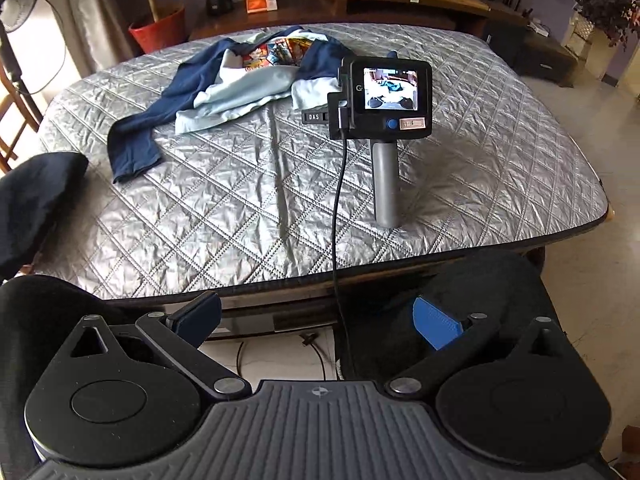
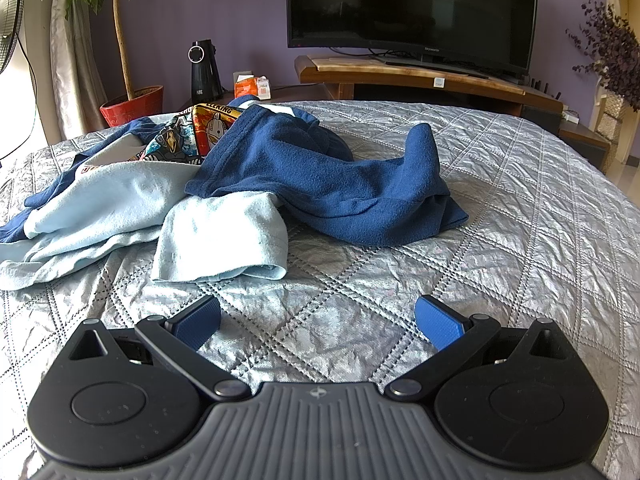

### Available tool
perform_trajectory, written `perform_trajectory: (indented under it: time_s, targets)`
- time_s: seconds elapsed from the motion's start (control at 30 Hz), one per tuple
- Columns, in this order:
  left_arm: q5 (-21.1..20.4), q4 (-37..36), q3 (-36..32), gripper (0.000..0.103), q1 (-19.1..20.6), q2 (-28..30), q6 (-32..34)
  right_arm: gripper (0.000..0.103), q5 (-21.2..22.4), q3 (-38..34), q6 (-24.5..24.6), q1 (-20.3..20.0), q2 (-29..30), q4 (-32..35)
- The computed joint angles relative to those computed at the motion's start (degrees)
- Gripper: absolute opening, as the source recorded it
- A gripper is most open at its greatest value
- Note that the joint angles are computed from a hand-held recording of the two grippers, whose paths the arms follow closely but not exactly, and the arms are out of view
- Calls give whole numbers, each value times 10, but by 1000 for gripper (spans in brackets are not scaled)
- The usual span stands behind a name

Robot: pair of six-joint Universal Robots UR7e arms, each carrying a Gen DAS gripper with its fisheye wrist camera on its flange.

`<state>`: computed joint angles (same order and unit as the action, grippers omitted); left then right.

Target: Fold clothes

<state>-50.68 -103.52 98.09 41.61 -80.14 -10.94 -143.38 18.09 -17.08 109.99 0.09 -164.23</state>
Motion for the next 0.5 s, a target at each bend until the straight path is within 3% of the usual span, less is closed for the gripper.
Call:
perform_trajectory:
  time_s: [0.5]
  targets:
    - [3, 3, 0, 103, -5, -7, 2, 103, 0, -1, 0, 0, 0, 1]
